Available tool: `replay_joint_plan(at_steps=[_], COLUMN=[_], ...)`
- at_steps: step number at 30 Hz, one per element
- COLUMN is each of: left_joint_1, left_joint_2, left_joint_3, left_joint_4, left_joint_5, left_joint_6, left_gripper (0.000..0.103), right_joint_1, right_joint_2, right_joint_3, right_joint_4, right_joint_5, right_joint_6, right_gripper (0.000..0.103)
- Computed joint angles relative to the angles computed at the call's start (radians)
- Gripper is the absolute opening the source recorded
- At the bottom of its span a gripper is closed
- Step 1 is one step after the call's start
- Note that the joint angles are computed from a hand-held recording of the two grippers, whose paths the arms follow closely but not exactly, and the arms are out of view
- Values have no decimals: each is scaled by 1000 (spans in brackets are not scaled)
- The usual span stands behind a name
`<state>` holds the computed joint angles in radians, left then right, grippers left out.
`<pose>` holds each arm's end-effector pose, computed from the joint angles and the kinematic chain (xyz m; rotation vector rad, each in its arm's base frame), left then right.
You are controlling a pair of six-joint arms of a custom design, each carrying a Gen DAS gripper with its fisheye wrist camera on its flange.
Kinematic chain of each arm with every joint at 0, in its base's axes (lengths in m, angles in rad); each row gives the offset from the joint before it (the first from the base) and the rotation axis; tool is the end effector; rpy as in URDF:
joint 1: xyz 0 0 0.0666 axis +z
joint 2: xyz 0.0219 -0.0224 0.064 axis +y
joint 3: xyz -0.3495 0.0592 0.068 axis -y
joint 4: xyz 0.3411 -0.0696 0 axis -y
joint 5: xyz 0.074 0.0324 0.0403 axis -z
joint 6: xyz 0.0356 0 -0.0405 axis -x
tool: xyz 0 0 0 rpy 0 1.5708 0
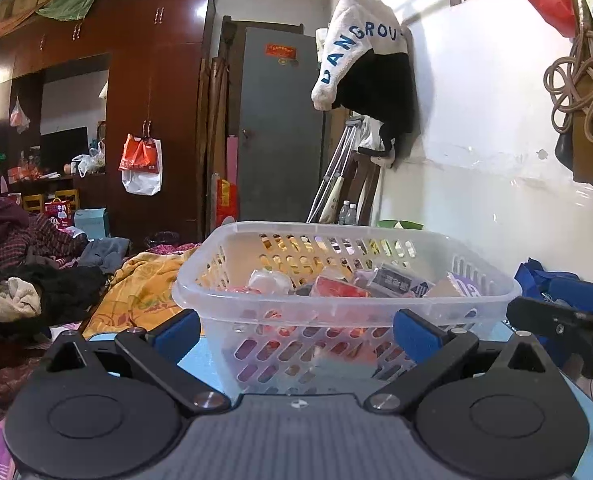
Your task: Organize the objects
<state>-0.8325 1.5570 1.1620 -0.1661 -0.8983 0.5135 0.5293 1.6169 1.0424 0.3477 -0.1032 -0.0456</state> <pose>0.3442 -0.3375 0.2984 -0.1922 1.8994 0.0599 0.4289 0.2547 0.2664 -0.5094 1.7522 0.5015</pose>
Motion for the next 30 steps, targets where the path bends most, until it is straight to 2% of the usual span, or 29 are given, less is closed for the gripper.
replay_joint_plan(at_steps=[6,9,13,30], left_joint_1=[-8,-11,-13,-17], left_joint_2=[5,4,5,7], left_joint_3=[11,9,15,20], left_joint_4=[-11,-6,-11,-19], left_joint_5=[-5,-7,-10,-14], left_joint_6=[-2,-12,-14,-5], left_gripper=[103,103,103,103], right_joint_1=[3,8,6,1], right_joint_2=[-9,-12,-12,-11], right_joint_3=[-14,-5,-8,-9], right_joint_4=[9,-25,-22,-22], right_joint_5=[12,33,41,21], right_joint_6=[4,4,-7,-15], right_gripper=[103,103,103,103])
